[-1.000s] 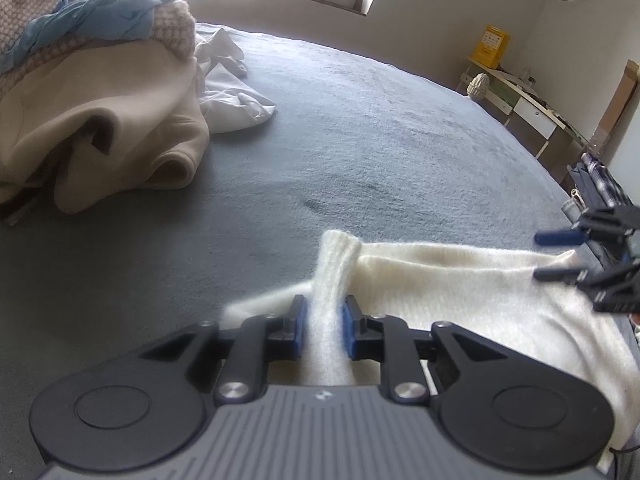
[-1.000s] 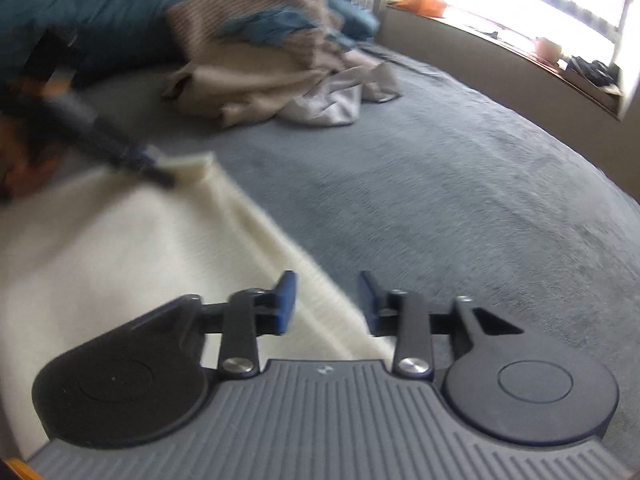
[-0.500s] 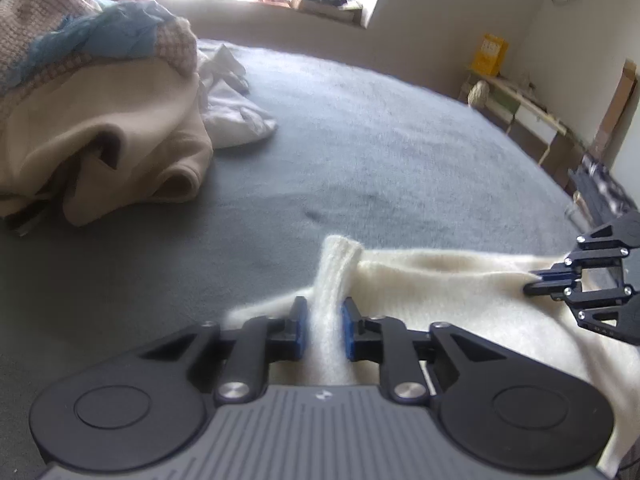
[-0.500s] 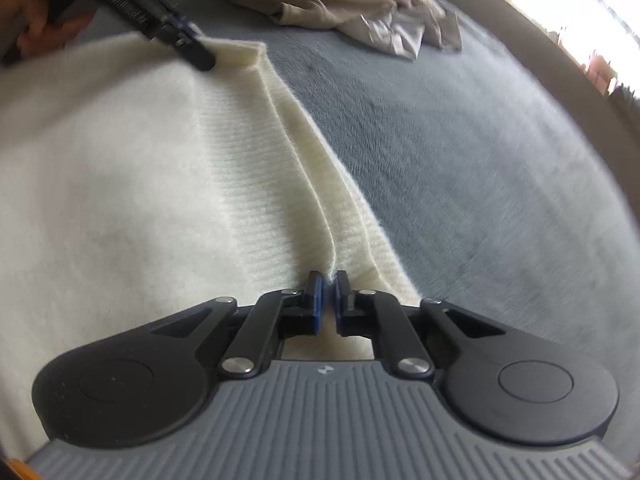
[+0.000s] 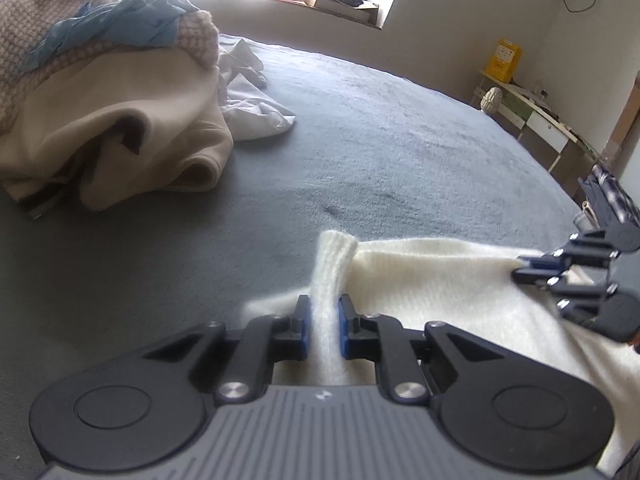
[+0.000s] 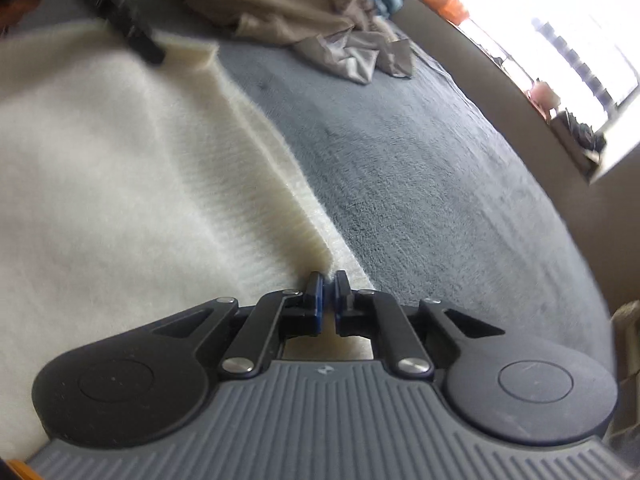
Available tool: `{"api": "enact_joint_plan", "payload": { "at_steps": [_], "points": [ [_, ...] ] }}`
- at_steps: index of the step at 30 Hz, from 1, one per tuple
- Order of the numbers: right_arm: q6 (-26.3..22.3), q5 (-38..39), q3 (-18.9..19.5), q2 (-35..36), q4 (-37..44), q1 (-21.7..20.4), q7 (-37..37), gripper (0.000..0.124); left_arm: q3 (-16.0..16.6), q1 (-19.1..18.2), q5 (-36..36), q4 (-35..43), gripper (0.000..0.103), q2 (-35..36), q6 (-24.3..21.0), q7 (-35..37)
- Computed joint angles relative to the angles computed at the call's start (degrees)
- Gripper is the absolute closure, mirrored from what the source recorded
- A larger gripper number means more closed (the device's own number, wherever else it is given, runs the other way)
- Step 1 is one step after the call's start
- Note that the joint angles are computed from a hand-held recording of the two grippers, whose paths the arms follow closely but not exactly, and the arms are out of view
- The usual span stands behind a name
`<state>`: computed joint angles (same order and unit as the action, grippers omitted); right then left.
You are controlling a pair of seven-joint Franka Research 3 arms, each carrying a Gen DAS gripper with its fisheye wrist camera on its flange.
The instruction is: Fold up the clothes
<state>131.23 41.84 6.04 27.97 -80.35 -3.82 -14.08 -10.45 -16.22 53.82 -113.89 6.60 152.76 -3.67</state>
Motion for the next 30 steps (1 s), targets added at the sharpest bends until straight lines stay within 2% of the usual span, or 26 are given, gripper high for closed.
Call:
{"api": "enact_joint_plan", "payload": {
  "at_steps": [1,2,3,7,10,11,13,16,19,23,25,27,30],
  "points": [
    [-3.17,-0.32,-0.63,1.21,2.97,-0.3,4.39,0.113,-0.02,0.01,-0.11,-0.03,0.087,0.04,0.06,0.22],
    [-4.36,0.61,-0.88,1.9,4.89,-0.93,8.21,0.101,0.04,0.01,0.01,-0.03,0.084,0.11,0.03,0.06],
    [-5.02,1.7,-1.03,2.51,6.63,-1.61,12.03,0.095,0.09,-0.02,0.19,-0.07,0.084,0.13,0.04,-0.25],
    [-8.59,3.68,-2.37,6.65,16.0,-4.74,32.32,0.086,0.1,0.16,-0.3,-0.45,0.079,-0.05,0.74,-0.26],
    [-14.51,2.78,-2.96,10.95,24.14,-8.41,48.58,0.083,-0.04,0.48,-2.22,-0.67,0.066,-0.27,1.39,1.02],
    [-16.19,2.42,-2.75,12.03,25.86,-9.86,53.0,0.083,-0.12,0.48,-2.67,-0.69,0.062,-0.39,1.42,1.52],
    [-18.55,3.05,-2.38,11.37,24.35,-12.91,57.68,0.083,-0.4,0.32,-3.63,-0.52,0.057,-0.64,0.74,2.88],
    [-18.72,4.74,-2.2,6.89,16.28,-16.07,57.85,0.083,-0.82,-0.1,-4.12,-0.54,0.051,-1.35,-0.61,3.85],
    [-18.74,6.49,-3.0,2.64,8.85,-17.3,55.15,0.083,-1.56,-0.68,-4.78,-0.83,0.045,-2.44,-2.96,4.38],
    [-18.28,6.96,-4.55,-1.5,2.78,-16.71,49.0,0.083,-2.97,-1.58,-6.94,-1.62,0.033,-4.7,-8.53,5.21],
    [-17.42,6.52,-5.5,-3.55,0.01,-16.03,45.59,0.083,-3.62,-1.71,-8.75,-3.41,0.033,-6.94,-10.5,4.86],
    [-17.11,5.87,-6.51,-4.91,-1.63,-15.42,43.3,0.083,-4.13,-1.47,-11.69,-6.68,0.033,-10.34,-10.58,3.89],
    [-18.27,4.88,-7.88,-5.33,-2.12,-15.05,43.96,0.083,-4.56,-0.83,-17.13,-13.47,0.033,-16.36,-6.5,1.74]
  ]
}}
